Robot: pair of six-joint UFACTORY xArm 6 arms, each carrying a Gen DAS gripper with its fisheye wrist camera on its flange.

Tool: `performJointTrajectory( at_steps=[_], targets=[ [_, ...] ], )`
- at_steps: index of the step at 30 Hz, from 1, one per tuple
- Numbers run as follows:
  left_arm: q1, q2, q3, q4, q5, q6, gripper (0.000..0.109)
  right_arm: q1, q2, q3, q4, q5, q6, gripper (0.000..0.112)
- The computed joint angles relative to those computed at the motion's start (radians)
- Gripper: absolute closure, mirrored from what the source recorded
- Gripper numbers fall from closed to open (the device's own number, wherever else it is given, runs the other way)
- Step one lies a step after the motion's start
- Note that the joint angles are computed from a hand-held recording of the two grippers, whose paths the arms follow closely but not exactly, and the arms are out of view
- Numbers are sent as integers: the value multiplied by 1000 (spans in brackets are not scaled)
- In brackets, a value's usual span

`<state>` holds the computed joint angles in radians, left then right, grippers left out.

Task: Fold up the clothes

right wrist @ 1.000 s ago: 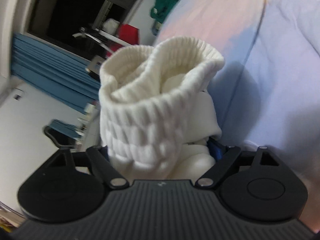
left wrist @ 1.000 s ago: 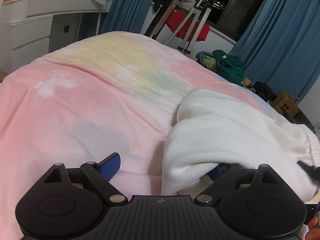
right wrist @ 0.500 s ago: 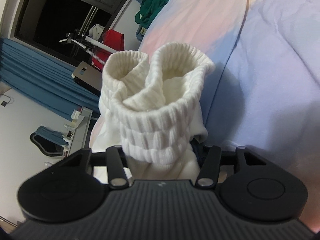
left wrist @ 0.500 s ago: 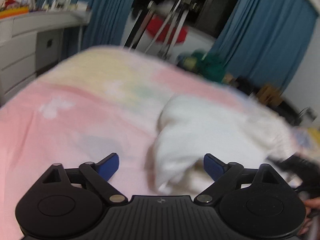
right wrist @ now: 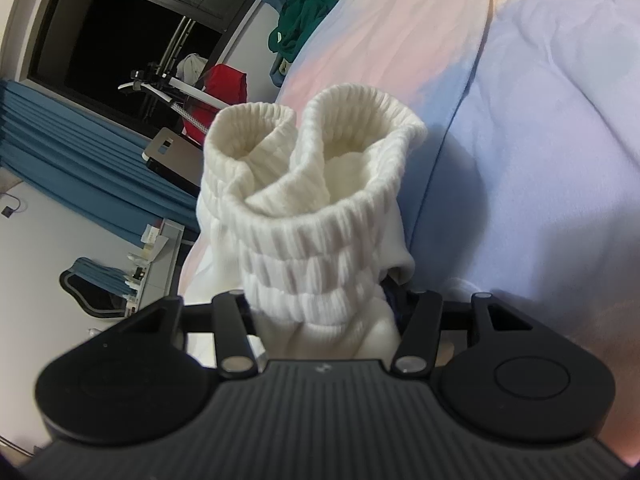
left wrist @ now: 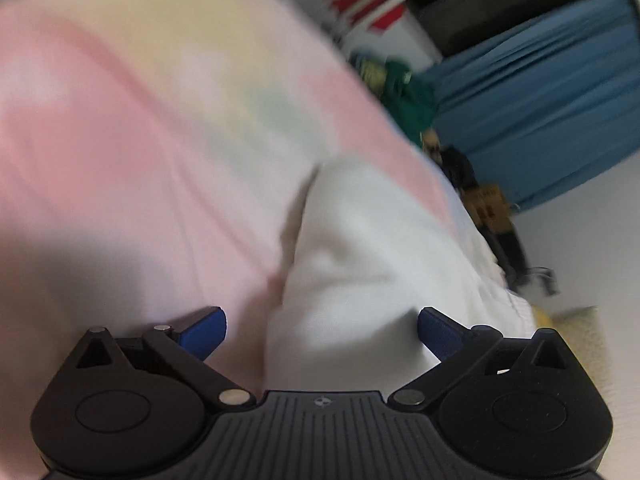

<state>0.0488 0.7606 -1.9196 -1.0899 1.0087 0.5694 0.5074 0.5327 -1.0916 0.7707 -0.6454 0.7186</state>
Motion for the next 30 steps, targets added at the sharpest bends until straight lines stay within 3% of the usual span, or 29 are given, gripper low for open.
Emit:
performJointTrajectory(
  at_steps=[4, 9, 13, 16, 18, 27, 30],
  targets=[
    [7, 42, -53, -11, 56, -4, 6, 1, 5, -15, 8, 1, -11, 58],
    [3, 35, -29, -16, 29, 31, 6, 13, 6, -31, 17, -48, -56, 58],
    [-2, 15, 5, -21, 9, 64, 7, 13, 10, -42, 36, -36, -67, 58],
    [-8, -11, 42, -23, -20, 95, 13, 11, 10, -38, 33, -30, -53, 58],
    [-5, -21, 57, -41, -13, 115, 26, 14, 7, -39, 46, -28, -72, 58],
    [-10, -123, 192, -110, -66, 196, 47, 37, -7, -55, 123, -57, -181, 62],
    [-20, -140, 196, -118, -64, 191, 48, 45, -17, -56, 134, -87, -201, 66]
  ],
)
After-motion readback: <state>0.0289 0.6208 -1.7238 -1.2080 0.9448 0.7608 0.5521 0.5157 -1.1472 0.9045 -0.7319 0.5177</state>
